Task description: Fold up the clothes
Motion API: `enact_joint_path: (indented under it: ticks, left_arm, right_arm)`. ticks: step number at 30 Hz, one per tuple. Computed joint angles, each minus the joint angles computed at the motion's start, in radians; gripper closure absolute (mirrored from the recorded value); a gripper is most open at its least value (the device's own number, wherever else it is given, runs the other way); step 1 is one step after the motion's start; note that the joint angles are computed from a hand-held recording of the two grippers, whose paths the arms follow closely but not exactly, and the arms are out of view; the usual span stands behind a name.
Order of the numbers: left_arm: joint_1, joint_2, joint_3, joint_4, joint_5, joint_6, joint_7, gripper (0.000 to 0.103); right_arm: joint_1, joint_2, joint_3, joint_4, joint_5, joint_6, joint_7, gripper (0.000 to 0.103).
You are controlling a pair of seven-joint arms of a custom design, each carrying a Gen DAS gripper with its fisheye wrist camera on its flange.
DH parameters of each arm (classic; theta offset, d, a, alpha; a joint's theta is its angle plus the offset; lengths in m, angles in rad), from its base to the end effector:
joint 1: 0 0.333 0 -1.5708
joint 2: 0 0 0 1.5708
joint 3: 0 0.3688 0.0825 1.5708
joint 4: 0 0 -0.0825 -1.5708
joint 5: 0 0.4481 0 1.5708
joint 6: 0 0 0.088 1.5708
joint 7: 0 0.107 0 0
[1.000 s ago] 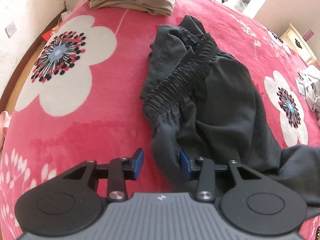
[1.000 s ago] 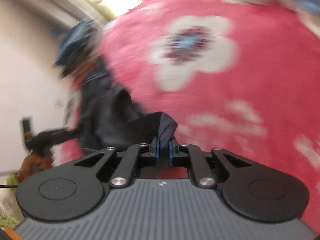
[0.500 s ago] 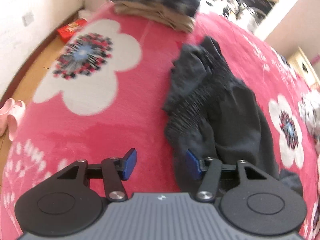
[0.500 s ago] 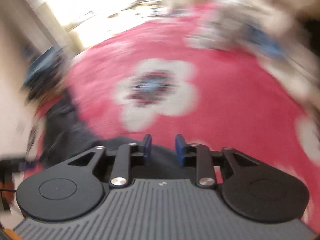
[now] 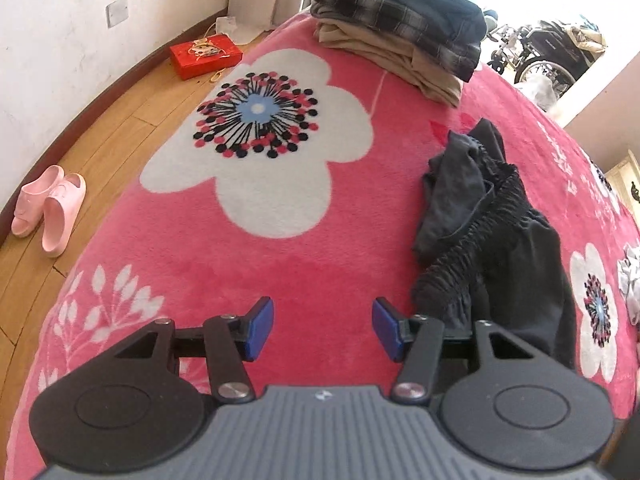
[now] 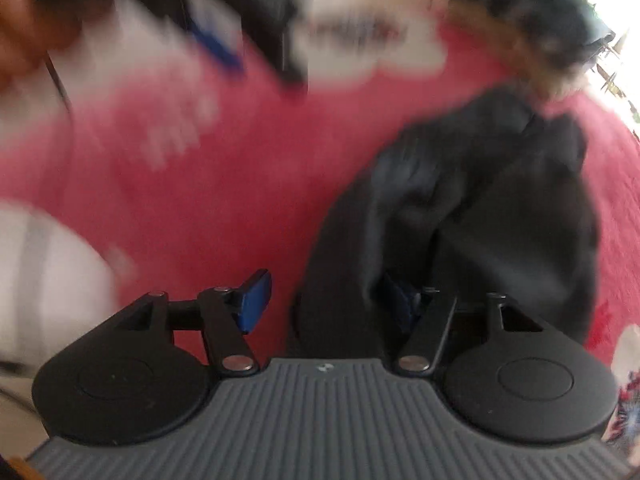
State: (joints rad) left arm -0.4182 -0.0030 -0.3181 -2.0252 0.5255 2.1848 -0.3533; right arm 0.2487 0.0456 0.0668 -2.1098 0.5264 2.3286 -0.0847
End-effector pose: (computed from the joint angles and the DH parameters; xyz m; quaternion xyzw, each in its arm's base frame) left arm 0.4768 -0.4075 0.4939 -0.9197 0.3127 -0.1831 0.1512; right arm 0.5914 0.2018 0.4310 -0.9746 -0.0324 -0.0591 0.2134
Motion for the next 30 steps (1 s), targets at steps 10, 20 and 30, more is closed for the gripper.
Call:
enact_joint_path:
  ticks: [10,20,30]
  left_arm:
    - [-0.007,0.076,0.013,0.092,0.087,0.030,0.051,0.047]
    - [-0.052,0.271,0.058,0.339,0.151,0.041,0.272,0.045]
    - [-0.046,0.528,0.126,0.689,0.129,0.069,0.781,0.033]
  right_arm:
    - [-0.123,0.095,-0.070,0.295,0.275,-0.078,0.332,0.099]
    - [-0.330,0.490,-0.112,0.821,0.283,-0.161,0.956,0.095]
    - [-0.467,0.560,-0.002,0.810,0.309,-0.146,1.105,0.070]
